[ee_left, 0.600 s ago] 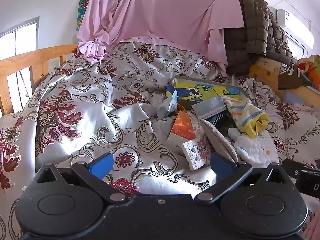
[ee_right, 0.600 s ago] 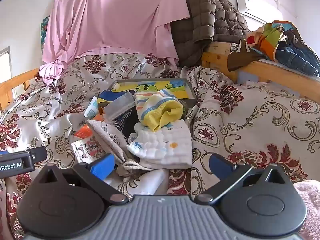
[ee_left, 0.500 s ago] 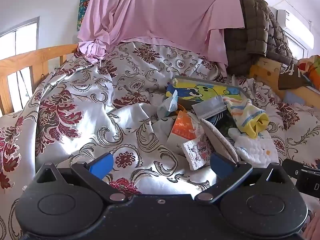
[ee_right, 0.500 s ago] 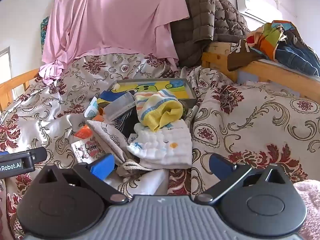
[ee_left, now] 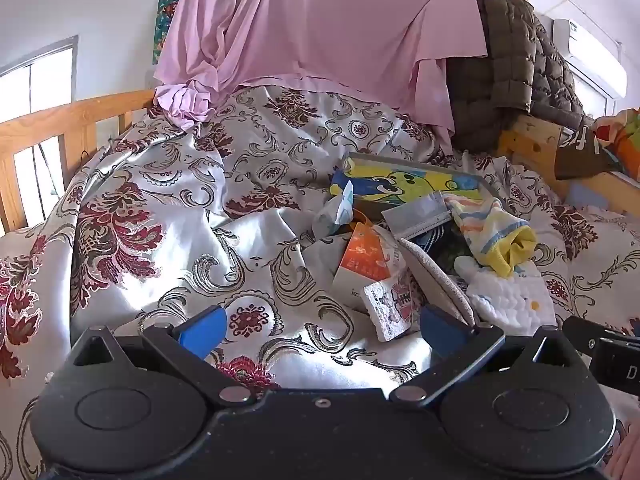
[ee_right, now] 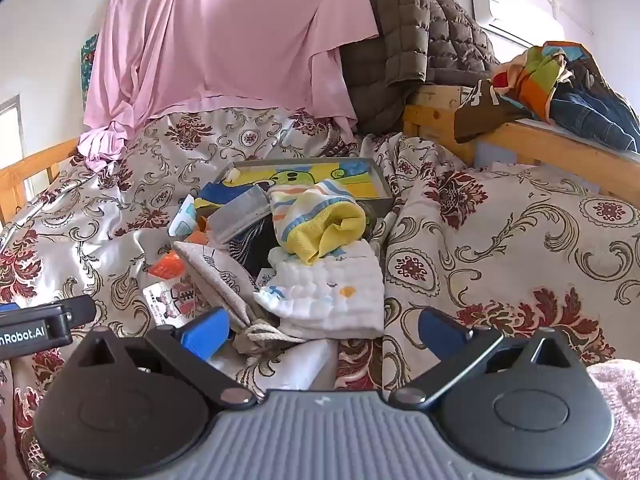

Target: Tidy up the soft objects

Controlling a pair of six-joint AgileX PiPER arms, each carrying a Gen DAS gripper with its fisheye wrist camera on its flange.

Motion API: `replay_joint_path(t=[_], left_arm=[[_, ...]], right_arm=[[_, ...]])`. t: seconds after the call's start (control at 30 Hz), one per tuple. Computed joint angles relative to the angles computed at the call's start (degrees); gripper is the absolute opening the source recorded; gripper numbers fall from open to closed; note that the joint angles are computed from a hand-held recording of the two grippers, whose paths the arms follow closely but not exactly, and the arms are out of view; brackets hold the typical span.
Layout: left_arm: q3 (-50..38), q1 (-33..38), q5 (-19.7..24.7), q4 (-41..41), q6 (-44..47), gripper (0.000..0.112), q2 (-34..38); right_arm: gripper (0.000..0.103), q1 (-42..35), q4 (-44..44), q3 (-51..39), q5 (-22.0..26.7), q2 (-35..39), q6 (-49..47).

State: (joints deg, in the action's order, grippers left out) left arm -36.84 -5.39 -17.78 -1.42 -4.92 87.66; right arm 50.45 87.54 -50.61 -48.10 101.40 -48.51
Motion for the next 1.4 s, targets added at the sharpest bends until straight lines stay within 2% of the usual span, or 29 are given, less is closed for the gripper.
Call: replay_joint_path(t=[0.53, 0.63, 1.4], left_arm=[[-0.20, -0.56, 0.64, -1.45, 1.04, 0.102, -0.33], [-0.01, -1.47, 0.60, -4.55, 3.56, 0.102, -0.48], [0.18, -1.37, 0.41, -3.89, 2.86, 0.102, -0.53]], right_arm=[[0.103, 0.03, 0.06, -0.12, -0.04, 0.05, -0.11], [0.103, 0.03, -0.02, -0.09, -0.04, 0.07, -0.03], [0.103, -0.13, -0.03, -0.14, 0.00, 0.05, -0.19]])
